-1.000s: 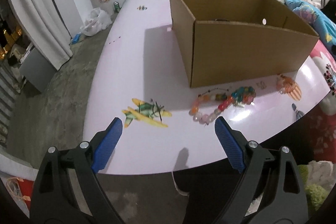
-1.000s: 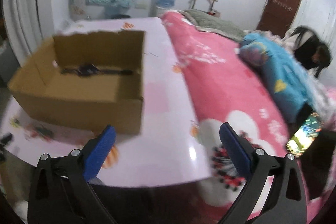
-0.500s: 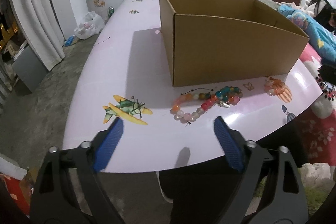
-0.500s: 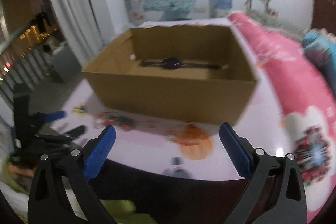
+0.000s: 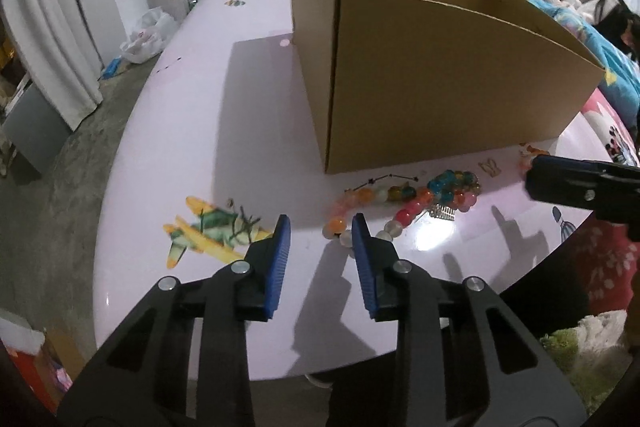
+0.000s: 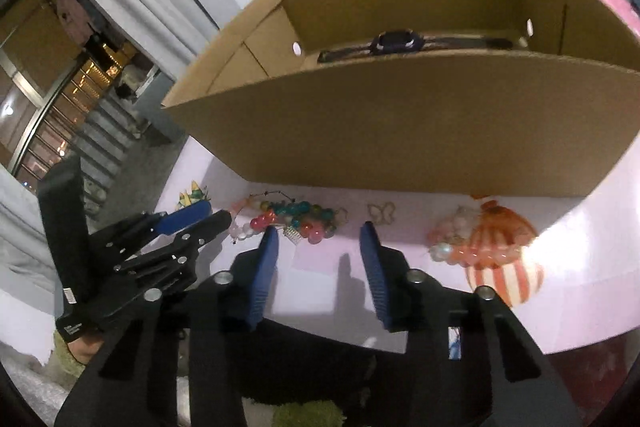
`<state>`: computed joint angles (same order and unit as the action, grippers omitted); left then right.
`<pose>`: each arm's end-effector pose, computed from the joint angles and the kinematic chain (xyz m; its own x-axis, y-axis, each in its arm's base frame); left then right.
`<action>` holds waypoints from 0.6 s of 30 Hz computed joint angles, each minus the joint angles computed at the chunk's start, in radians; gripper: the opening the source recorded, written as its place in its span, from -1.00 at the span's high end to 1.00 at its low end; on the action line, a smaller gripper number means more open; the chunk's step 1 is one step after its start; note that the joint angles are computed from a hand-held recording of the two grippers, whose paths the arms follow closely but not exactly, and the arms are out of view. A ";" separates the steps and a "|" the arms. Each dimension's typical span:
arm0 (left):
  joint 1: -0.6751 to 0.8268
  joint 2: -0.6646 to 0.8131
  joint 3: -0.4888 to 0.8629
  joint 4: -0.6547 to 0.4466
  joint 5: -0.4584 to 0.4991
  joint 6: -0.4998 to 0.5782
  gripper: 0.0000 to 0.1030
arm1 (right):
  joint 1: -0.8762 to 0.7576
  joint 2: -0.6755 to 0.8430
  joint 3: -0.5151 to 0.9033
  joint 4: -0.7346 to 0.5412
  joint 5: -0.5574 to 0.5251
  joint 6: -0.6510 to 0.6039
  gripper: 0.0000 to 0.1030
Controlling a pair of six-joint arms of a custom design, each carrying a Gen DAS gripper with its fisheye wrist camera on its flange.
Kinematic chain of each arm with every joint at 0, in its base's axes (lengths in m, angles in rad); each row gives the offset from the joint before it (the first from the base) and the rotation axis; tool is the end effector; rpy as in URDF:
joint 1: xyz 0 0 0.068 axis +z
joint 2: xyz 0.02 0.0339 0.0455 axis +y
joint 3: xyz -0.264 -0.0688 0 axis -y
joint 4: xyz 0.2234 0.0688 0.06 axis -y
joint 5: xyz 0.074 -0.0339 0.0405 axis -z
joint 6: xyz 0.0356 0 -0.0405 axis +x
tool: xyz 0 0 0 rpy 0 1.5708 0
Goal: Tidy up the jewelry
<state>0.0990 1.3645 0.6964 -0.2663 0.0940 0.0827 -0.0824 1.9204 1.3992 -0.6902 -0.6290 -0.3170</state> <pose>0.2426 0.0207 0.1926 -0.8011 0.0031 -0.5985 0.0234 0.9994 -0.0261 0.3707 -0.0096 0.2061 -0.8429 -0.1833 -0.5059 -0.4235 0.8059 0.4137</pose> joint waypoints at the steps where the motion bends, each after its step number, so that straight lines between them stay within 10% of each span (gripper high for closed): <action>1: -0.003 0.007 0.008 -0.001 -0.005 0.004 0.41 | 0.009 0.011 0.006 0.002 0.005 0.002 0.32; 18: -0.001 0.066 0.056 -0.052 0.024 0.049 0.41 | 0.065 0.103 0.127 -0.130 -0.069 -0.034 0.42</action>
<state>0.0979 1.4306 0.7528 -0.3184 0.1179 0.1317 -0.0173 2.0239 1.5267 -0.8201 -0.6976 -0.3514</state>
